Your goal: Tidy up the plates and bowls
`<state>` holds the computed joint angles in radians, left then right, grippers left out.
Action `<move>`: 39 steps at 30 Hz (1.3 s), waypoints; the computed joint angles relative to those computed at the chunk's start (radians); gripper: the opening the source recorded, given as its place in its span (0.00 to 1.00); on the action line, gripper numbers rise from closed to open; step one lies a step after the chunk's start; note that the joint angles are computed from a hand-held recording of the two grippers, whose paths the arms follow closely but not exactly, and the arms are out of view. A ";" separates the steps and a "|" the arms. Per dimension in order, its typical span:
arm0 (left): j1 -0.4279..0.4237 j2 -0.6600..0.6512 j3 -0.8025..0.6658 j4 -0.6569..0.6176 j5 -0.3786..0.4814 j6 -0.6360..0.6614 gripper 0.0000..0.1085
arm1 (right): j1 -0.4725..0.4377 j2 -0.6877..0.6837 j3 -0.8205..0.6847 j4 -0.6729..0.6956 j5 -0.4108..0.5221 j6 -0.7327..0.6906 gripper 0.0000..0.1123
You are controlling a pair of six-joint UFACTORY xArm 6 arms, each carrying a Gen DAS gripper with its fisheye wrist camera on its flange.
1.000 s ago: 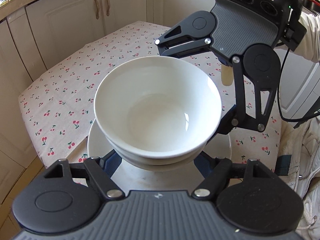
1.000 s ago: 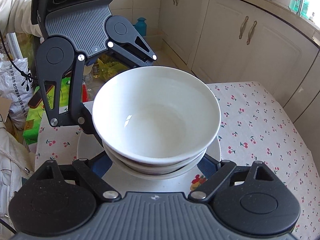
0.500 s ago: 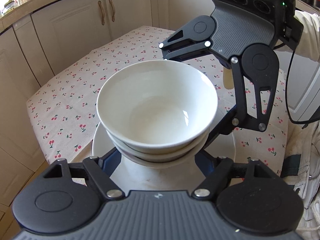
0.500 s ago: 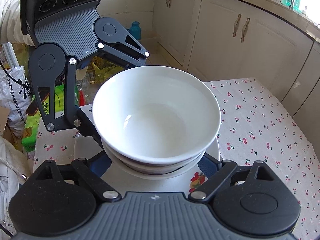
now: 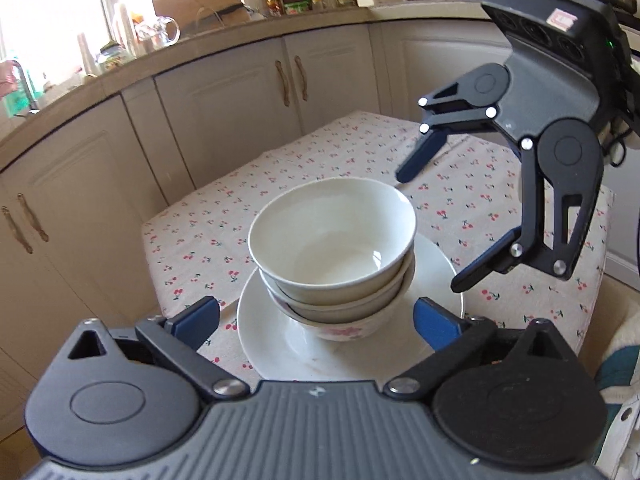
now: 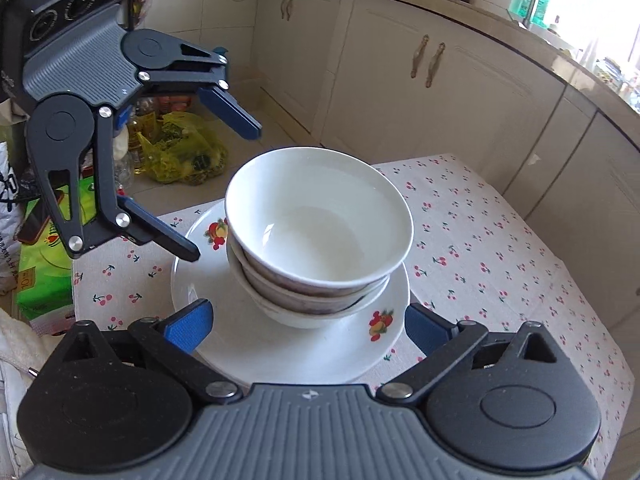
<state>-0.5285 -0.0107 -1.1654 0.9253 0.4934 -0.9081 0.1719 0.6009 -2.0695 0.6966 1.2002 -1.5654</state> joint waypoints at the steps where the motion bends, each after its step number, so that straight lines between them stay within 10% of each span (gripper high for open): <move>1: -0.019 -0.013 0.002 0.056 0.026 -0.061 0.94 | 0.001 -0.048 0.073 -0.001 -0.052 0.002 0.92; 8: -0.171 -0.037 -0.002 0.365 0.250 -0.535 0.94 | 0.021 -0.288 0.432 -0.018 -0.399 0.177 0.92; 15: -0.335 0.014 -0.075 0.372 0.522 -0.829 0.94 | 0.007 -0.449 0.685 0.043 -0.596 0.347 0.92; 22: -0.422 0.098 -0.224 0.241 0.752 -0.798 0.94 | 0.013 -0.609 0.886 0.164 -0.726 0.328 0.92; 39: -0.465 0.117 -0.261 0.241 0.803 -0.847 0.94 | 0.005 -0.724 0.977 0.317 -0.777 0.221 0.92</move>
<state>-0.9938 0.1065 -1.4260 1.1667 1.2969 -1.7554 0.1772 -0.1232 -1.0926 1.0140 0.4232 -1.3446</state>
